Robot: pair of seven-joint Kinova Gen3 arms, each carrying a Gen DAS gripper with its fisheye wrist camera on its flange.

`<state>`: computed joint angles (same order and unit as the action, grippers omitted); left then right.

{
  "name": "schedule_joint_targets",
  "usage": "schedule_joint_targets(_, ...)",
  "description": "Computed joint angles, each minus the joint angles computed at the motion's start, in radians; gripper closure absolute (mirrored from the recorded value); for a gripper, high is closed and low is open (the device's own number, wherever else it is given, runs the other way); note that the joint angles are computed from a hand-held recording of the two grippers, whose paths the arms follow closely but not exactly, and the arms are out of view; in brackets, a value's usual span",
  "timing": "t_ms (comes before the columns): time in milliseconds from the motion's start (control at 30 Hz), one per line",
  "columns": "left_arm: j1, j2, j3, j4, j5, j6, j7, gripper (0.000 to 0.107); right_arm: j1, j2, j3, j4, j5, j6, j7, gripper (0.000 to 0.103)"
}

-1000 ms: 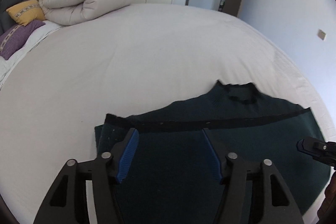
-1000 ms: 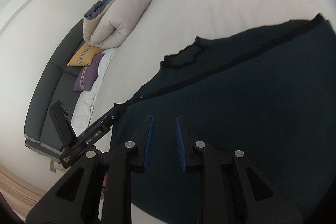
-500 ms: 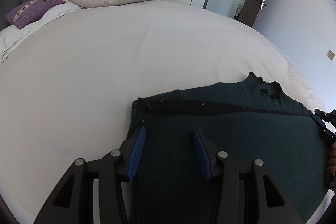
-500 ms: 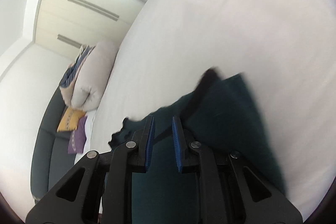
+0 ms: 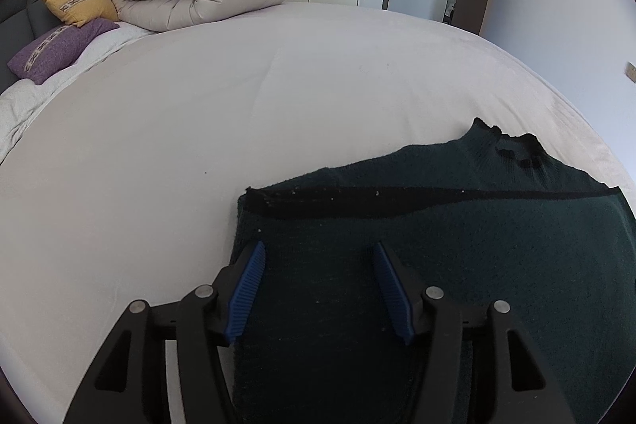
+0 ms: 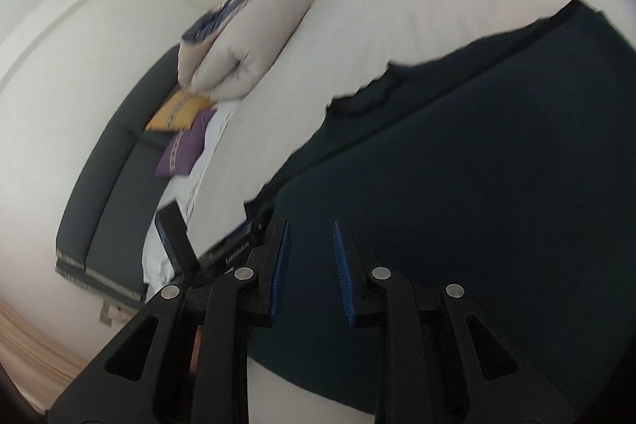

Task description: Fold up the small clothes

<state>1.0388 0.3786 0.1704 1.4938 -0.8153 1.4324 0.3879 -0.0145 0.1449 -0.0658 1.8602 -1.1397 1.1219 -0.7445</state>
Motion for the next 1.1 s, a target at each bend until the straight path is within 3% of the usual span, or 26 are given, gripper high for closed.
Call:
schedule_joint_targets(67, 0.000, -0.002, 0.000, 0.004, -0.001, -0.003, 0.003, 0.047, -0.070, 0.051, -0.013, -0.019, 0.058, -0.005, -0.055, 0.081)
schedule_joint_targets(133, -0.001, -0.001, 0.001, 0.002, 0.000, 0.001, -0.003, 0.047, -0.069, 0.094, -0.011, -0.001, 0.058, -0.014, -0.081, 0.082)
schedule_joint_targets(233, -0.001, -0.003, 0.000, 0.007, -0.003, 0.000, -0.002, 0.047, 0.044, 0.113, -0.025, 0.067, -0.045, 0.009, -0.005, 0.085)
schedule_joint_targets(467, -0.001, -0.004, 0.003, 0.011, -0.008, 0.000, 0.002, 0.047, 0.270, 0.087, 0.112, 0.155, -0.159, 0.008, 0.076, 0.086)
schedule_joint_targets(567, 0.001, 0.000, 0.003, 0.006, -0.010, 0.006, 0.000, 0.047, 0.343, 0.066, 0.126, 0.178, -0.177, 0.000, 0.081, 0.086)
schedule_joint_targets(667, -0.003, -0.002, 0.003, 0.000, -0.003, 0.006, -0.010, 0.047, 0.331, 0.000, 0.166, 0.197, -0.133, -0.040, 0.051, 0.082)
schedule_joint_targets(767, -0.020, -0.018, 0.024, -0.053, 0.045, 0.040, -0.023, 0.048, 0.352, -0.022, 0.160, 0.189, -0.109, 0.034, 0.054, 0.082)
schedule_joint_targets(867, 0.065, -0.024, 0.023, -0.128, 0.012, 0.063, 0.055, 0.045, 0.309, -0.066, 0.137, 0.188, -0.091, 0.082, 0.086, 0.082)
schedule_joint_targets(933, 0.113, -0.011, 0.036, -0.167, -0.037, 0.019, 0.085, 0.034, 0.265, -0.094, 0.111, 0.170, -0.082, 0.125, 0.064, 0.077)
schedule_joint_targets(967, 0.131, 0.002, 0.033, -0.184, -0.048, -0.016, 0.080, 0.029, 0.231, -0.099, 0.108, 0.171, -0.086, 0.135, 0.059, 0.070)
schedule_joint_targets(1000, 0.138, 0.022, 0.033, -0.204, -0.043, -0.044, 0.058, 0.028, 0.213, -0.115, 0.097, 0.177, -0.085, 0.138, 0.045, 0.052)
schedule_joint_targets(1067, 0.120, 0.068, 0.045, -0.246, 0.011, -0.071, -0.013, 0.029, 0.158, -0.104, 0.079, 0.193, -0.114, 0.116, 0.032, 0.039)
schedule_joint_targets(1100, 0.113, 0.080, 0.041, -0.248, 0.048, -0.088, -0.031, 0.030, 0.140, -0.083, 0.066, 0.189, -0.115, 0.122, 0.025, 0.039)
